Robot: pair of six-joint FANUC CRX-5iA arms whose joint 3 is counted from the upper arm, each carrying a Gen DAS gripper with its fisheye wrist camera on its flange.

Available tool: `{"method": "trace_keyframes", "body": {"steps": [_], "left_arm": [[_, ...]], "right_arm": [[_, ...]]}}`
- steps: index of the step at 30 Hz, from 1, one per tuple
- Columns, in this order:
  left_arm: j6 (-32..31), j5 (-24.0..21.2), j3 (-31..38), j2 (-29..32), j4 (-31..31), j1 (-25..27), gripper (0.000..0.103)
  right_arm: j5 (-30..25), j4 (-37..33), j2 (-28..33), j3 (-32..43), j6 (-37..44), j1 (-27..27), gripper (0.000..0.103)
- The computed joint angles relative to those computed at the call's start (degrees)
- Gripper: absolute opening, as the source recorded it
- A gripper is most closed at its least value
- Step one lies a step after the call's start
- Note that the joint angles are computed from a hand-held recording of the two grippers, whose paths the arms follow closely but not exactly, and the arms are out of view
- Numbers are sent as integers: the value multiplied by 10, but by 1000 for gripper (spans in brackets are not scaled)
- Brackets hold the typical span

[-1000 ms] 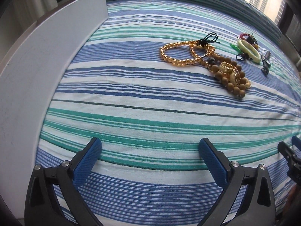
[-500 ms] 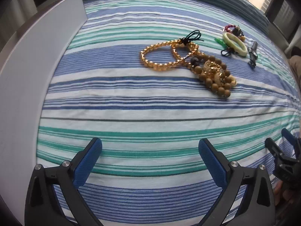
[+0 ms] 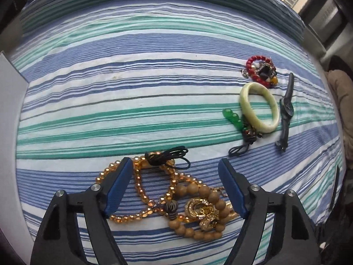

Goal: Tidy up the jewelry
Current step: 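Grasp the amber bead strand with the left tool while the right tool grasps the wooden bead strand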

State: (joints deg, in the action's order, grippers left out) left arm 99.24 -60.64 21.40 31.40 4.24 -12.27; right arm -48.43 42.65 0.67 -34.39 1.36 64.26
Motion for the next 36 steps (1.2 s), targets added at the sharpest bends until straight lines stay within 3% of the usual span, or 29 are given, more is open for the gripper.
{"method": "trace_keyframes", "body": {"steps": [2, 3, 4, 5, 10, 14, 17, 20, 22, 26, 28, 29, 31, 33, 36], "left_arm": [[18, -1, 13, 10, -22, -7, 67], [27, 12, 9, 5, -41, -13, 55], [32, 14, 10, 3, -55, -17, 32], [23, 21, 4, 0, -50, -16, 24], [0, 75, -75, -46, 18, 9, 11], [-47, 145, -176, -128, 88, 30, 11], [-79, 172, -230, -187, 121, 40, 11], [-108, 191, -274, -238, 149, 55, 10], [-128, 198, -302, -274, 169, 68, 10], [-139, 199, -341, -331, 179, 88, 10], [-128, 195, -355, -354, 159, 95, 10], [-119, 192, -361, -363, 149, 98, 10], [-110, 187, -383, -380, 142, 106, 10], [-114, 187, -410, -398, 151, 117, 10], [-113, 189, -444, -420, 155, 128, 10]], "right_arm": [[0, -1, 0, 0, 0, 0, 103], [1, 0, 0, 0, 0, 0, 103], [2, 2, 0, -1, -1, 0, 103], [3, 4, -1, -3, -4, 0, 103], [4, 10, -1, -7, -12, 2, 103], [2, 2, -2, -5, -3, 4, 103], [-5, -19, 1, 8, 16, 3, 103], [-7, -90, 0, 38, 88, -5, 103], [30, -129, -19, 43, 125, -13, 102], [42, -158, -17, 86, 190, -19, 101], [58, -213, -4, 127, 249, -36, 89], [64, -272, 9, 159, 297, -51, 73], [45, -391, 52, 240, 397, -84, 67], [17, -434, 96, 301, 450, -97, 54], [-12, -468, 162, 387, 539, -104, 43]]}}
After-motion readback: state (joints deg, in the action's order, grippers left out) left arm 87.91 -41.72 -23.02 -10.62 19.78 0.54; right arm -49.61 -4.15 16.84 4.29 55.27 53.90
